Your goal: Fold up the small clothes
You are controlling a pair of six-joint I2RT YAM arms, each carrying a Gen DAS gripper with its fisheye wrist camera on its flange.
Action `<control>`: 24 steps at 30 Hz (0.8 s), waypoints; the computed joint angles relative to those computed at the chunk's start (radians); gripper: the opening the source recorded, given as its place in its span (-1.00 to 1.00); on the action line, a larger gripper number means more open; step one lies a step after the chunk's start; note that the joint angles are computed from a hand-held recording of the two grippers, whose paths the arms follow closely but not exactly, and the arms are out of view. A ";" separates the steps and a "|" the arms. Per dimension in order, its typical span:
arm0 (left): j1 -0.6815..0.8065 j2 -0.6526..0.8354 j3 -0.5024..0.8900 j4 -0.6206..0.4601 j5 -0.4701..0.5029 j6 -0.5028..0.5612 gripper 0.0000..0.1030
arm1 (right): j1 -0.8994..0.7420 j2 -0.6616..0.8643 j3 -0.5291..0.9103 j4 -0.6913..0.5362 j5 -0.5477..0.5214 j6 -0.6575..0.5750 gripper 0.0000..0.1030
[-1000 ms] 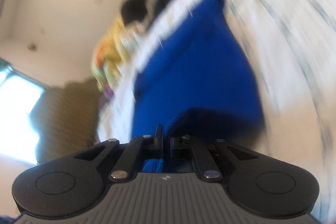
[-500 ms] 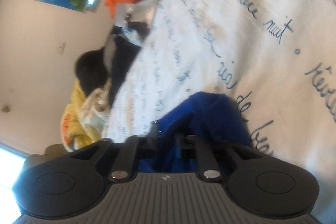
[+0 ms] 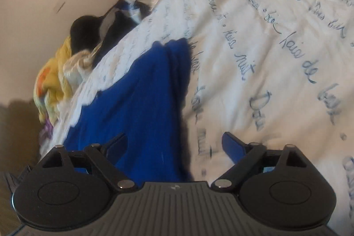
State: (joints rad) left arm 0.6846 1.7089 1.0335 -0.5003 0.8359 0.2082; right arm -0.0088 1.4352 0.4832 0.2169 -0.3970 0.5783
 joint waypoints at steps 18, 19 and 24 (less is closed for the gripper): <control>0.144 -0.247 0.110 -0.610 0.107 0.488 -0.90 | 0.060 -0.392 0.004 -0.332 -0.133 -0.043 -0.85; 0.217 -0.245 0.128 -0.759 0.109 0.652 -0.90 | 0.044 -0.511 -0.027 -0.421 -0.166 -0.057 -0.85; 0.424 -0.223 -0.063 -0.706 -0.117 0.924 -0.79 | 0.218 -0.895 -0.145 -0.866 0.006 -0.036 -0.21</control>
State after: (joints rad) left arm 1.1090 1.4857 0.9702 -1.2061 0.7186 1.1323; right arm 0.2088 0.5402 0.3384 -0.6490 -0.3907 0.5420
